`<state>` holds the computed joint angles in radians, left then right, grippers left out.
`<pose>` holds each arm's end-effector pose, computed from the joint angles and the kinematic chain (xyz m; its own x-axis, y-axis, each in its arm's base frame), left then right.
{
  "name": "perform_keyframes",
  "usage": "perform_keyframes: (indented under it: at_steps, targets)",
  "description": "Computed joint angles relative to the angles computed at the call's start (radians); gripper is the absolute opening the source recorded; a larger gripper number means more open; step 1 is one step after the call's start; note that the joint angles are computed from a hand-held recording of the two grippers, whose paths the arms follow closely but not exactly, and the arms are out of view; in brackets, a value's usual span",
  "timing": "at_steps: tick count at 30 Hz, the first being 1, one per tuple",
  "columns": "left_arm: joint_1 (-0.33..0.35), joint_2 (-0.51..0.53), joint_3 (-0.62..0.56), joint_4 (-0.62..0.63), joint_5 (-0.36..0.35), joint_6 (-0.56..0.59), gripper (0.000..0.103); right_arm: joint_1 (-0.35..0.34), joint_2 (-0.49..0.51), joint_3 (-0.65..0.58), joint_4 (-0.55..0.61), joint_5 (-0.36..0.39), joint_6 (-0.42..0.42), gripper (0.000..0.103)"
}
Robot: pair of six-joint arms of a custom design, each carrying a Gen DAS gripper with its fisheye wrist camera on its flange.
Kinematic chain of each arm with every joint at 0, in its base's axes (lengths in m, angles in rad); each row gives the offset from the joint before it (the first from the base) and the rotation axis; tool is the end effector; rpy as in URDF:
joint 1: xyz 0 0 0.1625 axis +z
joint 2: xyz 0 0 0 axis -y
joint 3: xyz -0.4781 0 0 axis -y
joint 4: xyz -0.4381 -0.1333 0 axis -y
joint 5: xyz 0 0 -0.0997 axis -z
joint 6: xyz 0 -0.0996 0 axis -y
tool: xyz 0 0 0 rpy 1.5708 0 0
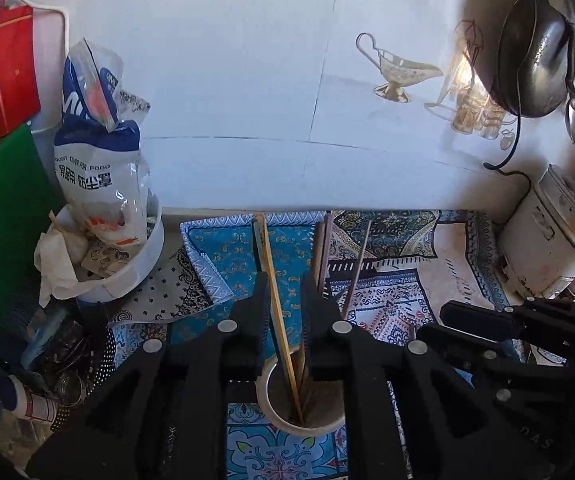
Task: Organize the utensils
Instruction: 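Move both tools back to the remaining chopsticks and silver fork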
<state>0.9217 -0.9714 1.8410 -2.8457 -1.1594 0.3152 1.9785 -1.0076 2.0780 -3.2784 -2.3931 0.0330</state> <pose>-0.2731 -0.6463 0.1779 -0.6126 0.6343 -0.4716 0.7840 0.5632 -0.2610 0.2877 -0.5140 0.1872 -0.8077 0.1546 0.5690 -0.2922 0.7332 -0.6141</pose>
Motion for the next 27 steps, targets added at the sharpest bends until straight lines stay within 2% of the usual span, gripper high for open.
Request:
perform_keyframes:
  at_steps: [7,9,13,19,27]
  targets:
    - [-0.049,-0.038,0.042,0.001,-0.037,-0.017,0.022,0.03,-0.062,0.059,-0.066,-0.072,-0.027,0.025]
    - [-0.063,-0.042,0.054,0.003,-0.045,-0.023,0.028,0.032,-0.085,0.08,-0.073,-0.086,-0.026,0.027]
    - [-0.089,-0.036,0.078,0.004,-0.052,-0.035,0.03,0.025,-0.123,0.121,-0.077,-0.116,-0.013,0.029]
    - [-0.115,-0.007,0.102,0.044,-0.051,-0.081,0.03,-0.012,-0.196,0.197,-0.048,-0.118,0.042,0.029]
    - [-0.125,0.058,0.123,0.136,-0.042,-0.135,0.03,-0.086,-0.274,0.303,0.0,-0.082,0.123,0.029]
